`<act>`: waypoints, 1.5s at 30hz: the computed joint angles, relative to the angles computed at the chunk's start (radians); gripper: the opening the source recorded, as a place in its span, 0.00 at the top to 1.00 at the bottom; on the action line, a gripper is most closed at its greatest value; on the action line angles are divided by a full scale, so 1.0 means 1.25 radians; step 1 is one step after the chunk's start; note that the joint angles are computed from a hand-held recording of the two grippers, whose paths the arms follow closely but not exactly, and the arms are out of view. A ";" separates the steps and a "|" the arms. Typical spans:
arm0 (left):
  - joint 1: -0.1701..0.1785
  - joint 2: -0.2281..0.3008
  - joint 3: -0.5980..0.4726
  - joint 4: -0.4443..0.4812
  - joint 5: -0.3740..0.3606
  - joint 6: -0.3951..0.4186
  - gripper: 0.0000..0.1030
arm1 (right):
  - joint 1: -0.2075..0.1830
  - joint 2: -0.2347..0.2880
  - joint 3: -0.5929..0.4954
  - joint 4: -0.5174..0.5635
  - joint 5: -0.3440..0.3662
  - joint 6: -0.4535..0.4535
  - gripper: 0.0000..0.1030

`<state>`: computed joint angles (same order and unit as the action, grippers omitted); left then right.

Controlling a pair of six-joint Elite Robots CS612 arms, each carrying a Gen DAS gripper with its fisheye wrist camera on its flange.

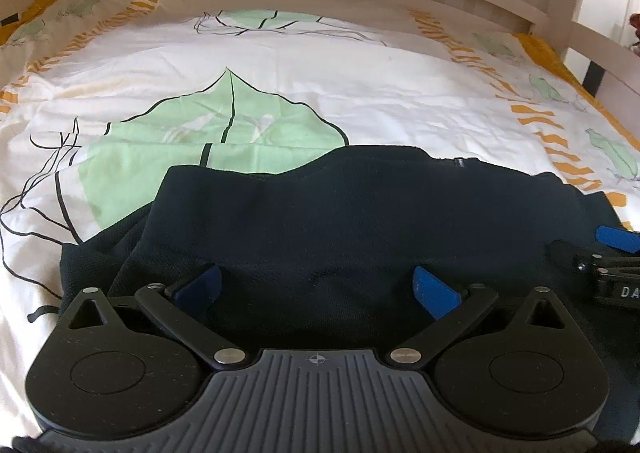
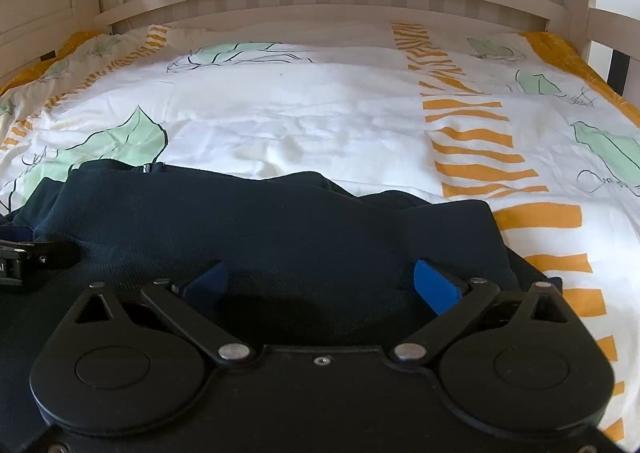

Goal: Fold large clothes

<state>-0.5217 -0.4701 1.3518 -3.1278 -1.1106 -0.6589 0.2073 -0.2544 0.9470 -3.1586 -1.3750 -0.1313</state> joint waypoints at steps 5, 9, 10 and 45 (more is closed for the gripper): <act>-0.008 -0.033 0.070 -0.055 -0.011 0.004 0.00 | -0.006 -0.034 0.053 0.007 0.013 -0.004 0.01; -0.017 -0.060 0.152 -0.133 -0.012 -0.009 0.00 | -0.029 -0.073 0.152 -0.072 0.063 0.003 0.01; -0.019 -0.067 0.172 -0.149 -0.013 -0.018 0.00 | -0.035 -0.082 0.175 -0.087 0.068 0.006 0.01; 0.053 -0.039 0.156 -0.231 -0.224 -0.152 0.01 | -0.136 -0.035 0.139 -0.061 0.470 0.309 0.00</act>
